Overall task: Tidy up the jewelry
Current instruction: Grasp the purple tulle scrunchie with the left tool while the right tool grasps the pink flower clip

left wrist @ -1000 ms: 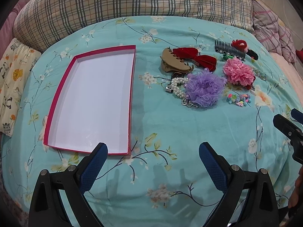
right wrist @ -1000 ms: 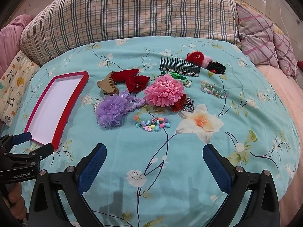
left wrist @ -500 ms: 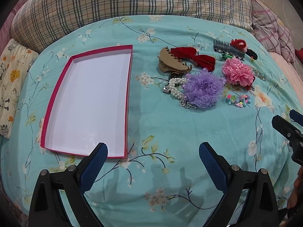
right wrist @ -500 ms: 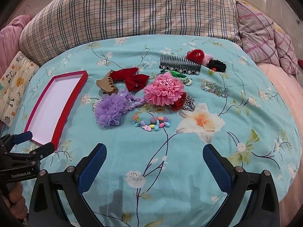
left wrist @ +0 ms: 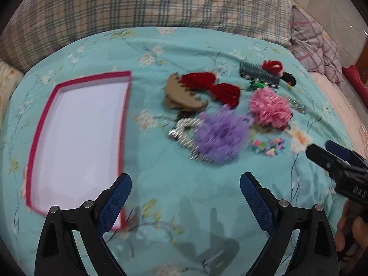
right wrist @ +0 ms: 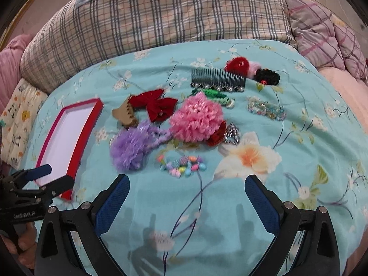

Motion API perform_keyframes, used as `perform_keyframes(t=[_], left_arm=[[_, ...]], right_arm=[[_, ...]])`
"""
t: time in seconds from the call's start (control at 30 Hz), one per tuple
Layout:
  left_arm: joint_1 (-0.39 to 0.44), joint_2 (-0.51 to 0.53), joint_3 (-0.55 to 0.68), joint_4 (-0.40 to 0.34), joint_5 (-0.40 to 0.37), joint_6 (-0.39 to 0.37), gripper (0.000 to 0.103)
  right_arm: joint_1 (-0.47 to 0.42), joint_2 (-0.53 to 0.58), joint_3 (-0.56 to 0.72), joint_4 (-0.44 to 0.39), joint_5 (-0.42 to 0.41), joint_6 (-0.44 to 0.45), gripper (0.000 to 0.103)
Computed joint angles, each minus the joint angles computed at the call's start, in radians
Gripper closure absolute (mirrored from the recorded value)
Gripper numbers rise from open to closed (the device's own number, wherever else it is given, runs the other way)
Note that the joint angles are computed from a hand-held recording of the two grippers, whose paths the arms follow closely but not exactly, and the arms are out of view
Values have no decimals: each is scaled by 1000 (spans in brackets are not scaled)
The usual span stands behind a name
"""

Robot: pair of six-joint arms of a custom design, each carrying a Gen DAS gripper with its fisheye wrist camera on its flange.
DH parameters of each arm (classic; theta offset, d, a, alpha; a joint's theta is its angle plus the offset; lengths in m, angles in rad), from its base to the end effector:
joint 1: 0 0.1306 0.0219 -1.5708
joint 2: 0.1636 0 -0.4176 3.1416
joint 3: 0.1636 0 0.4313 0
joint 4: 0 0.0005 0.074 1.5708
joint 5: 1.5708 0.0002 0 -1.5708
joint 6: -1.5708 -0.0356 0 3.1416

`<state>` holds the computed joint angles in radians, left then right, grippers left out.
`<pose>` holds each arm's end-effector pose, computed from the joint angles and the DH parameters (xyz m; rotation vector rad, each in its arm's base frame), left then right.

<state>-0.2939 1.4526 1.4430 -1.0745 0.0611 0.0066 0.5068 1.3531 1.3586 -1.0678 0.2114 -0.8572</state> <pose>0.5000 -0.1541 0.4467 0.4014 2.6334 -0.1795 0.4265 0.2277 0.4548 0.5256 2.5565 0.2125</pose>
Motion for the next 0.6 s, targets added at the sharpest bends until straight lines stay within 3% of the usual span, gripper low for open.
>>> perform_keyframes(t=[0.37,0.43,0.5,0.6], left_arm=[[-24,158,86,79,99,18,19],[-28,191,108,70,117,21,42],[-29,228,136,50,145,25,58],[-30,257,153,56,156,30,69]], right_arm=[[-129,59,6,103,-96,41,29],[-144,80,15,102,-105,53,29],[-153,96,18,109,-116,67,30],[-161,125,27,95,-134,82,40]])
